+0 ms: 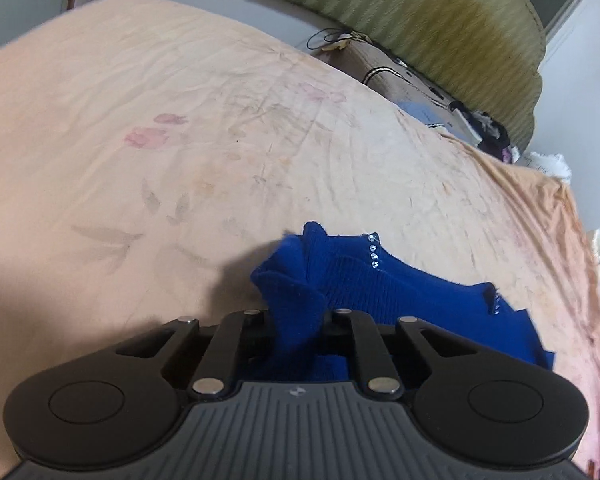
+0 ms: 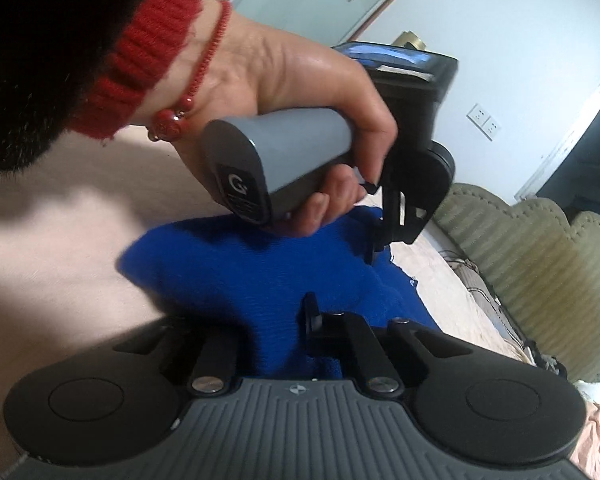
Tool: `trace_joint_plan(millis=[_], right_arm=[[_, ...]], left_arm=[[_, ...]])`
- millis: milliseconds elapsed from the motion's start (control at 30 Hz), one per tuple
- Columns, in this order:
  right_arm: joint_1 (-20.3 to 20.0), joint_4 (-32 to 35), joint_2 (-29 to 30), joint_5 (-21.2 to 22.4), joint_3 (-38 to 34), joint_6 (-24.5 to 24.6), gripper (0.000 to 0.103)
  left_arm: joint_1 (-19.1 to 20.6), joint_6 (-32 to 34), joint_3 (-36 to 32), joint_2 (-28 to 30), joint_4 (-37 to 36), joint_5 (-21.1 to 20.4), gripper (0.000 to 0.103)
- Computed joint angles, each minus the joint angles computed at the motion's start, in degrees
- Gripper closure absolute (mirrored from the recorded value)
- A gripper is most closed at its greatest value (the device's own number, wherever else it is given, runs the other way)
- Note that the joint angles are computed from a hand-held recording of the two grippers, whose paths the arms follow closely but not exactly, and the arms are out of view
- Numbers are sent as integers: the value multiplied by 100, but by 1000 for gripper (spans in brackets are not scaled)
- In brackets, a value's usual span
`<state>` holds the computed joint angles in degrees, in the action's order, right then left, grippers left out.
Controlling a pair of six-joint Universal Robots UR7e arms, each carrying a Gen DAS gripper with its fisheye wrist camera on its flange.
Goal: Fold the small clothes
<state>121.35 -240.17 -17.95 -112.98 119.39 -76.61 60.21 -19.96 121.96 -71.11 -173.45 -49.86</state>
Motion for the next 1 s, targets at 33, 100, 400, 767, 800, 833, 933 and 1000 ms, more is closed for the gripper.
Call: trace_joint_plan(millis=[33,100,400,767,800,833,933,1000], right_arm=[[-20,32,-51,65,42,64,96],[-77,61,-203,266,182,308,97],[-148,-270,-799,710,990,956,97],[-736,-51,-2017,1432,1831,2043,97],[-805,4,-2102,1496,1861,2108,97],[-869,63,-2189,1557,1894,2171,97],[-997,76,-2330,1644,1987,2305,97],[-1091,114,-2457,1717,2051,2403,97]], left_arm=[[-82,1,0,23,58,165,92],[-273,-23,-6,67,199,528,92],[-993,-115,-98,63,888,1434,92],[-1579,-593,-429,385,1689,2081,92],[-1610,-619,-480,441,1741,2124,92],[-1640,-649,-518,493,1780,2172,92],[-1731,-698,-623,636,1829,2271,92],[-1789,-694,-695,748,1810,2346,92]])
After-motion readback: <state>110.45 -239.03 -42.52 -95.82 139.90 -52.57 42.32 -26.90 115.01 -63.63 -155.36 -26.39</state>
